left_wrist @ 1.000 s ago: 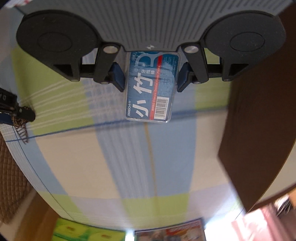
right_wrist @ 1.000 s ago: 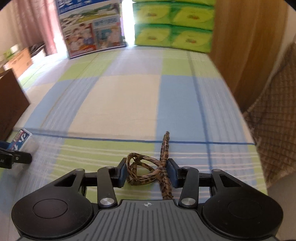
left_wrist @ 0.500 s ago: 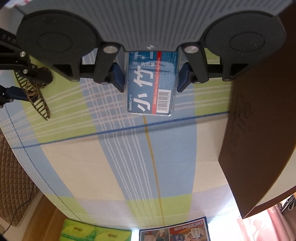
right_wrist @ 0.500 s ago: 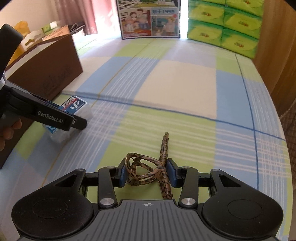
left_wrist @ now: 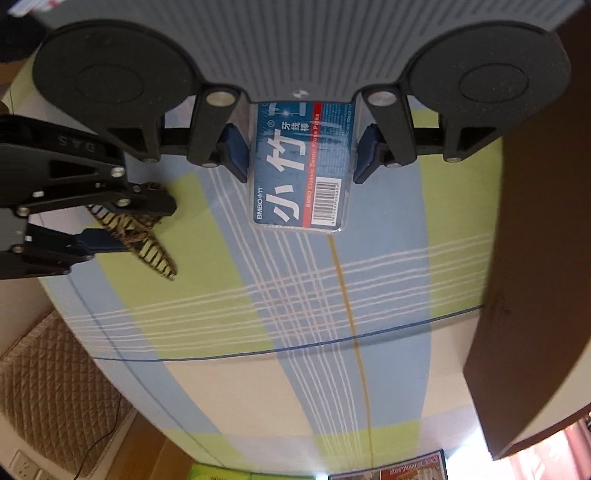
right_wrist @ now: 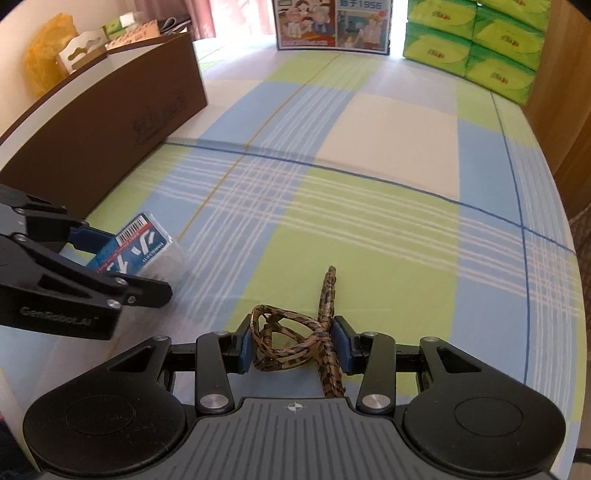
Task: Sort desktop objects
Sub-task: 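Carry the toothpick box and claw clip with both tools over the brown box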
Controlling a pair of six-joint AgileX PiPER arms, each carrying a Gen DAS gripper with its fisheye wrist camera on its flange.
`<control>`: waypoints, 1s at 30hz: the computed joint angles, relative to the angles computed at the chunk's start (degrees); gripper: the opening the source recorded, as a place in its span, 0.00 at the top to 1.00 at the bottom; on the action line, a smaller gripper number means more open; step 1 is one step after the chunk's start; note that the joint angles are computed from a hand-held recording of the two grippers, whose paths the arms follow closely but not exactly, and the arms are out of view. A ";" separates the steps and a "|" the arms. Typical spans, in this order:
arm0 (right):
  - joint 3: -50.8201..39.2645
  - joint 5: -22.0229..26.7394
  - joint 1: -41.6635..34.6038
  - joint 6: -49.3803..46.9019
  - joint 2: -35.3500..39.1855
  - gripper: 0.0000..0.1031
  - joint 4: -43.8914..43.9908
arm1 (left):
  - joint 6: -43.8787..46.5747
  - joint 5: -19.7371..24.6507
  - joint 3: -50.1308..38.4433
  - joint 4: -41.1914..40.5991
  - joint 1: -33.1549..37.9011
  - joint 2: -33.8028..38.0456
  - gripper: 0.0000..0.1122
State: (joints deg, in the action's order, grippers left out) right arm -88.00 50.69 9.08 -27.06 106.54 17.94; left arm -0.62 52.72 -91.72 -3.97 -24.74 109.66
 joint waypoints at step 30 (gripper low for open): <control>-24.15 12.47 15.09 0.59 1.26 0.61 13.72 | 7.00 2.42 11.04 -8.02 23.45 -30.60 0.52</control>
State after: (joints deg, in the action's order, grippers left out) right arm -112.15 63.17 24.16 -26.47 107.80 31.66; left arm 6.38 55.14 -80.68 -11.98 -1.29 79.06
